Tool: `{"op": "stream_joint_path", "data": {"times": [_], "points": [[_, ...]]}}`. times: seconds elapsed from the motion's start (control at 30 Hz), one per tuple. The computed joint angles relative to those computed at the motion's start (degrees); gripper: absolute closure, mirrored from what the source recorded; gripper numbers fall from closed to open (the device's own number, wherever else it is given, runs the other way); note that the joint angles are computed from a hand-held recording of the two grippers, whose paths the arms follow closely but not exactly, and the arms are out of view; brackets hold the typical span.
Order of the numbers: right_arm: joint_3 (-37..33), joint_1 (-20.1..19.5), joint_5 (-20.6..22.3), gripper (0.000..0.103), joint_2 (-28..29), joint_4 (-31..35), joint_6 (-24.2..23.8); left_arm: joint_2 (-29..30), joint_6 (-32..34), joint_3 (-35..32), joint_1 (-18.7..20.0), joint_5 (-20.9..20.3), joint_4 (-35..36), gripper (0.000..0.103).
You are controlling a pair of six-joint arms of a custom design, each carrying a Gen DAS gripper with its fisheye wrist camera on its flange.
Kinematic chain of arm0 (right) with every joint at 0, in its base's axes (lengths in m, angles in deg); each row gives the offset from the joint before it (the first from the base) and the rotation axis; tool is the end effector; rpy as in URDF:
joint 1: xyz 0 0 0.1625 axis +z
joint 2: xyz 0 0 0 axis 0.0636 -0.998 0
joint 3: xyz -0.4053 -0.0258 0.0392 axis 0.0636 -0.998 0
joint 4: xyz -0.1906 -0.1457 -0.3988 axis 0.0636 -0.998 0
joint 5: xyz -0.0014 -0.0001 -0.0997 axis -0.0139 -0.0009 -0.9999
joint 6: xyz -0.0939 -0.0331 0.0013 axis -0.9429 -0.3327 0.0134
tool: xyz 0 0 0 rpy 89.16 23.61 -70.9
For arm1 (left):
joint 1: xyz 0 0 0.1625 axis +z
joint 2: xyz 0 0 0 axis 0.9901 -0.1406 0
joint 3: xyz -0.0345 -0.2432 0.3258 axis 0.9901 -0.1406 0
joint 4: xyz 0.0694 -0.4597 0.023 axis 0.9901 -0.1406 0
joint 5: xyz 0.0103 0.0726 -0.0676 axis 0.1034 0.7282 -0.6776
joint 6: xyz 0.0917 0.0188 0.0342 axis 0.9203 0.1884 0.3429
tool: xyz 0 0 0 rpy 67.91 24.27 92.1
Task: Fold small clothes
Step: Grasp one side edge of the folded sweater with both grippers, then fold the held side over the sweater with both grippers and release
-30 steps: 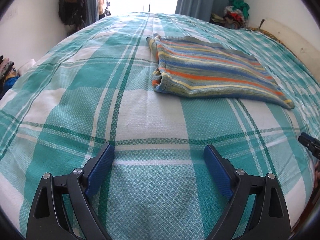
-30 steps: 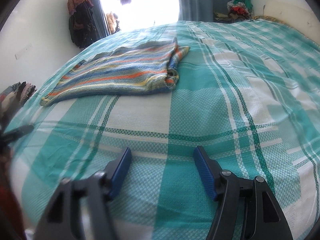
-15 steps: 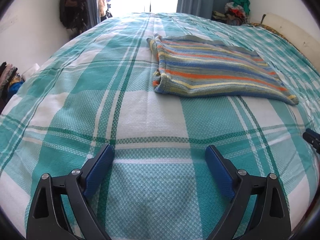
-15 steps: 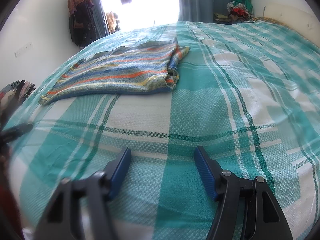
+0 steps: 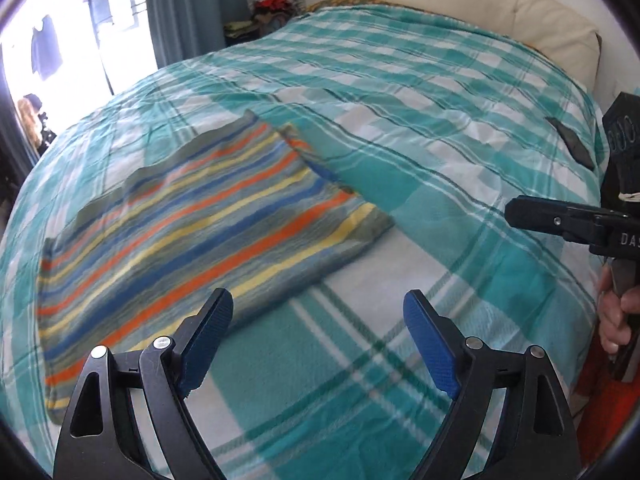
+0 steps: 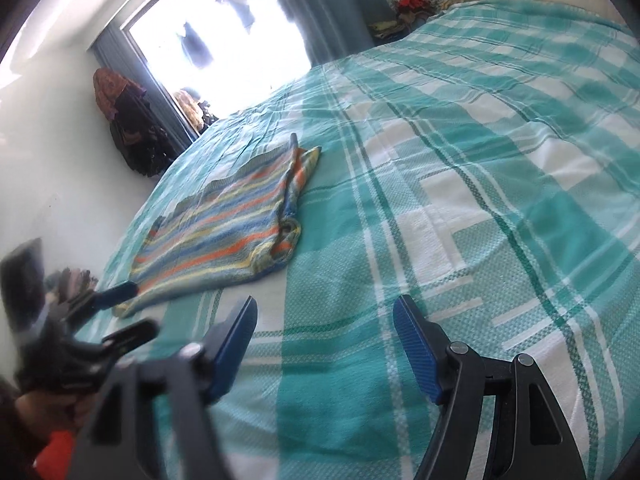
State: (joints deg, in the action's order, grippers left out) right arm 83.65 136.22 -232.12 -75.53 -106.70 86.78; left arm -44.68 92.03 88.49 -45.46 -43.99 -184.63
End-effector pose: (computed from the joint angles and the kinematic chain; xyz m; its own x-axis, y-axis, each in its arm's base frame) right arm 0.2628 -0.1679 0.1218 -0.8347 0.4833 0.2639 -0.0180 0.4550 -0.8903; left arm -0.2145 -0.3630 0.1867 -0.2326 0.9212 -0.3117 0.9625 0.2640 0.0620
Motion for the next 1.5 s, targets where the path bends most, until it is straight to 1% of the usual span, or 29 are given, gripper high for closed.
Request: {"op": "stream_joint_path", "data": {"times": [0.07, 0.1, 0.13, 0.17, 0.2, 0.23, 0.27, 0.3, 0.37, 0.43, 0.5, 0.6, 0.63, 0.67, 0.7, 0.8, 0.9, 0.93, 1.1, 1.17, 1.23, 1.27, 1.3, 1.33, 1.37, 1.4, 1.43, 1.47, 1.5], "points": [[1.2, -0.4, 0.7, 0.033, -5.1, 3.8, 1.9, 6.3, 1.0, 0.0, -1.9, 0.5, -4.5, 0.015], [1.7, -0.8, 1.3, 0.033, -7.3, 4.3, 0.8, 9.2, 1.0, 0.1, -3.0, 2.3, -6.9, 0.015], [2.1, -1.4, 1.9, 0.033, -9.3, 3.7, -1.9, 11.7, 0.7, 0.2, -3.8, 4.2, -8.6, 0.017], [2.3, -2.5, 2.8, 0.033, -11.0, 2.3, -5.8, 13.6, -0.1, -0.3, -3.5, 4.4, -9.4, 0.037], [2.5, -4.1, 3.9, 0.033, -12.7, 0.5, -10.8, 14.6, -1.4, -1.0, -2.6, 3.2, -9.9, 0.084], [2.6, -6.2, 5.6, 0.033, -14.4, -1.4, -16.2, 15.1, -3.4, -1.4, -2.1, 3.7, -10.6, 0.094], [2.4, -8.9, 7.9, 0.033, -15.9, -3.2, -21.5, 14.7, -4.8, -1.8, -1.1, 2.0, -10.2, 0.095], [2.1, -12.6, 11.5, 0.033, -17.1, -6.1, -27.3, 13.7, -5.5, -1.7, -0.3, 0.4, -10.5, 0.096], [1.1, -21.8, 22.2, 0.033, -19.1, -10.7, -37.6, 11.6, -5.1, -0.9, 0.1, -1.4, -11.3, 0.096], [-1.3, -31.1, 33.3, 0.032, -17.6, -14.1, -44.5, 10.5, -5.0, -0.6, 0.1, -2.3, -11.2, 0.096], [-5.0, -39.5, 43.9, 0.032, -14.0, -14.7, -48.0, 10.4, -6.1, -1.0, 0.6, -3.3, -10.4, 0.096], [-11.3, -46.2, 51.2, 0.033, -6.0, -16.3, -46.1, 10.1, -7.8, -1.7, 1.7, -5.1, -9.5, 0.096], [-13.5, -46.6, 51.2, 0.055, -3.8, -15.5, -45.6, 9.2, -8.4, -1.9, 2.2, -5.8, -9.1, 0.096], [-15.7, -45.9, 49.1, 0.079, -1.8, -14.7, -45.1, 8.1, -9.1, -2.1, 2.9, -6.6, -8.8, 0.096], [-17.7, -44.7, 47.2, 0.094, -0.4, -13.0, -44.5, 6.7, -9.9, -2.6, 3.9, -7.4, -8.3, 0.096], [-22.9, -38.8, 42.0, 0.094, 3.0, -10.8, -46.1, 1.9, -12.7, -5.2, 8.4, -9.9, -6.0, 0.096], [-29.7, -32.6, 40.1, 0.094, 8.3, -9.7, -49.8, -2.1, -14.7, -8.4, 13.5, -9.8, -4.2, 0.096], [-32.4, -31.2, 40.5, 0.094, 10.7, -9.1, -50.4, -3.2, -15.5, -9.3, 15.3, -9.4, -3.9, 0.096], [-48.0, -27.4, 43.0, 0.094, 25.7, -2.7, -52.6, -4.1, -19.0, -13.9, 23.6, -5.0, -2.7, 0.096], [-53.9, -26.9, 43.7, 0.094, 32.0, 0.1, -52.6, -3.3, -20.4, -15.0, 26.6, -3.7, -3.1, 0.096], [-58.6, -27.0, 43.9, 0.093, 37.6, 1.4, -52.6, -2.1, -20.7, -15.3, 28.5, -0.4, -3.7, 0.095], [-60.4, -27.3, 45.3, 0.090, 39.8, 1.9, -53.3, -1.2, -21.3, -15.7, 29.1, 1.5, -2.7, 0.091], [-61.6, -27.9, 47.6, 0.084, 41.3, 3.2, -53.4, -0.5, -22.2, -16.4, 29.8, 2.5, -1.0, 0.083], [-62.3, -28.3, 49.3, 0.081, 42.3, 3.8, -52.4, -0.2, -23.6, -17.1, 30.3, 3.4, 0.8, 0.080], [-61.7, -28.3, 50.1, 0.079, 42.6, 2.1, -51.8, -1.1, -23.9, -17.3, 31.0, 2.2, 1.7, 0.074], [-60.4, -28.1, 50.1, 0.078, 42.3, -0.7, -51.9, -2.1, -22.9, -17.4, 31.5, 1.6, 1.9, 0.064], [-58.5, -27.5, 49.6, 0.078, 41.5, -4.0, -52.2, -3.8, -21.5, -16.9, 31.1, 2.6, 2.3, 0.056], [-56.2, -26.8, 48.9, 0.078, 40.2, -6.7, -52.6, -5.7, -19.7, -16.3, 30.3, 4.4, 2.7, 0.041], [-54.1, -25.7, 47.5, 0.075, 38.7, -8.2, -53.3, -7.6, -17.5, -15.9, 30.2, 5.6, 3.1, 0.030]]}}
